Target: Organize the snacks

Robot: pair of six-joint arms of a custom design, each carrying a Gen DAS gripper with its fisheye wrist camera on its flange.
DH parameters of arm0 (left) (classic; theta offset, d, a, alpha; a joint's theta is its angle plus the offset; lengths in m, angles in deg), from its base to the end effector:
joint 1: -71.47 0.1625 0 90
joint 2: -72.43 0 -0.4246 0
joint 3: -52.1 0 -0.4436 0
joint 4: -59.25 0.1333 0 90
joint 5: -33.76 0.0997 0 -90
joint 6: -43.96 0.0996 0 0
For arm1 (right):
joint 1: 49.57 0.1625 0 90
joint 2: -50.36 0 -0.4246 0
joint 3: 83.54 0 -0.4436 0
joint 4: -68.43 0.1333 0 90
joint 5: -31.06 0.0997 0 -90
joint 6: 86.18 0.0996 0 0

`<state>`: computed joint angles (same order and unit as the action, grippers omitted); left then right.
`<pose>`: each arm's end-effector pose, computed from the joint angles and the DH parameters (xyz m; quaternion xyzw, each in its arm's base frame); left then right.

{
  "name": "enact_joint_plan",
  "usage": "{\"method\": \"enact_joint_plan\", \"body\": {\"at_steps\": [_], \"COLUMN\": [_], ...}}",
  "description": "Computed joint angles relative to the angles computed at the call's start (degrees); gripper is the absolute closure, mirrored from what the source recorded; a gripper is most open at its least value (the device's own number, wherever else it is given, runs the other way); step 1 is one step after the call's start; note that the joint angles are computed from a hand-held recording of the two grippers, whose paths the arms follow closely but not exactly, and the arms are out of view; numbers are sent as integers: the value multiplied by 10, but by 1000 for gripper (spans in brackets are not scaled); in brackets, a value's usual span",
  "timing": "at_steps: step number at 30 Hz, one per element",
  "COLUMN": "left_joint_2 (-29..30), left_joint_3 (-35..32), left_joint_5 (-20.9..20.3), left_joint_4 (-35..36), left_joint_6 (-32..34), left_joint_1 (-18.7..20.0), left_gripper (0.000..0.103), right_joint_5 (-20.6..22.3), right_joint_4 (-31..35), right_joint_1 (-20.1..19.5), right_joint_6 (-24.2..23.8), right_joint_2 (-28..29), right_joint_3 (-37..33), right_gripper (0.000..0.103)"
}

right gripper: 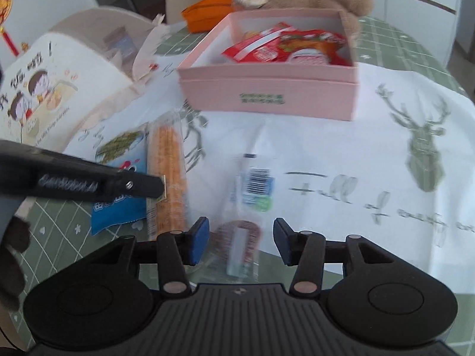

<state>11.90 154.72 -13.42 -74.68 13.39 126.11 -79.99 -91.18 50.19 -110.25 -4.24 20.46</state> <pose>-0.2065 -0.6383 0.1650 0.0330 0.9303 -0.2111 0.2981 0.2081 -0.6342 0.1190 0.2510 -0.9354 0.1488 0.1999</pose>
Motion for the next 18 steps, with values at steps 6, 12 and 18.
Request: {"method": "enact_joint_plan", "body": {"at_steps": [6,12,18], "left_joint_2": [26,75,69], "left_joint_3": [-27,-68,-47], "left_joint_5": [-4,23,-24], "left_joint_4": [-7,34,-2], "left_joint_6": [-31,-53,-43], "left_joint_1": [8,4,-4], "left_gripper": [52,56,68], "right_joint_5": [-67,-75,-45], "right_joint_4": [-35,-8,51], "right_joint_1": [21,9,-14], "right_joint_6": [-78,-69,-40], "right_joint_2": [34,9,-30], "right_joint_3": [-11,-6,-7], "right_gripper": [64,67,68]}}
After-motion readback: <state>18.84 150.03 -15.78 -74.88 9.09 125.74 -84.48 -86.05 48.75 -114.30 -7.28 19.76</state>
